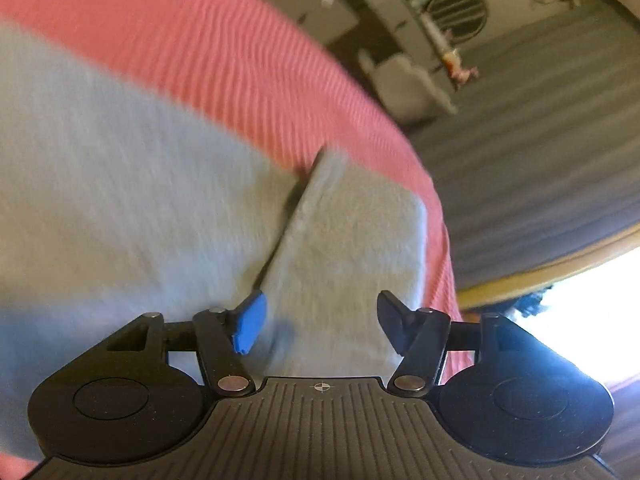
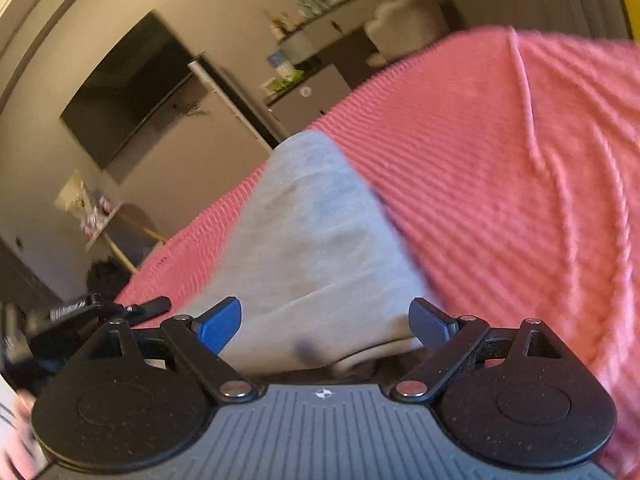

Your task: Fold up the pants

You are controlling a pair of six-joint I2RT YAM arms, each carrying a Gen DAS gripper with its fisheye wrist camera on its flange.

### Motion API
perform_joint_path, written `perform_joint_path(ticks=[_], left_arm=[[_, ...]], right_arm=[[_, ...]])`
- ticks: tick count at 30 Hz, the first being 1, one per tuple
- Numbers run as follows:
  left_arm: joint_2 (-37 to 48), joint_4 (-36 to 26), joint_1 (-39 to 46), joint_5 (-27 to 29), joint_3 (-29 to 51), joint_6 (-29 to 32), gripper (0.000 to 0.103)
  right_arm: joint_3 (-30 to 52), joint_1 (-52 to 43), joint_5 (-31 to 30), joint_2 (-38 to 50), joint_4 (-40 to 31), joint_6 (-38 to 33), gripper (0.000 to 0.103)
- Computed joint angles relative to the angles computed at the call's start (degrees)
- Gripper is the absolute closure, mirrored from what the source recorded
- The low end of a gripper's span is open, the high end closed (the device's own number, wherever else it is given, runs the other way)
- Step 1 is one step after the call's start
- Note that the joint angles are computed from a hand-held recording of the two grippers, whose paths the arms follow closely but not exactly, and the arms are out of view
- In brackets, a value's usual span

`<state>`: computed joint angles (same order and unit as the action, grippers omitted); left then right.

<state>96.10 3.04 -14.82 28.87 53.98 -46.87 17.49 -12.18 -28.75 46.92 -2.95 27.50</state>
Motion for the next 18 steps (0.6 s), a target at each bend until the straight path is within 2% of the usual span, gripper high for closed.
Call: perform_joint_path(ticks=[3, 6, 8, 11, 13, 15, 17, 18], left_arm=[[7.24, -4.59, -2.68, -2.78, 6.38, 1.04, 0.038], [9.39, -5.39, -3.17, -0.04, 7.44, 1.54, 0.038], [12.16, -4.34, -3.74, 1.34, 9.25, 0.57, 0.034], [15.84, -4.35, -4.33, 3.11, 11.91, -1.57, 0.032], [18.70, -1.99, -4.22, 4.93, 14.00, -4.51, 0.029], [21.30, -1.36, -4.12, 6.71, 16.38, -7.20, 0.030], [23.50, -2.43, -4.46, 7.47, 19.25, -7.65, 0.046], [24.44, -4.00, -4.69, 7.85, 20.96, -6.13, 0.078]], right_arm=[[-0.44, -1.61, -3.92, 0.85, 0.09, 1.81, 0.012], [-1.37, -5.36, -8.73, 1.39, 0.36, 0.88, 0.012], [-2.41, -9.68, -13.41, 4.75, 3.54, 1.28, 0.012], [-2.50, -13.82, -18.44, 14.83, 11.50, 4.33, 0.014], [-2.73, -14.60, -20.29, 22.10, 19.06, 7.60, 0.028], [-1.81, -14.63, -20.15, 26.41, 21.98, 9.91, 0.038], [-2.46, -15.09, -20.06, 27.88, 24.99, 13.42, 0.042], [-3.17, -15.67, -20.61, 28.85, 27.37, 14.53, 0.042]])
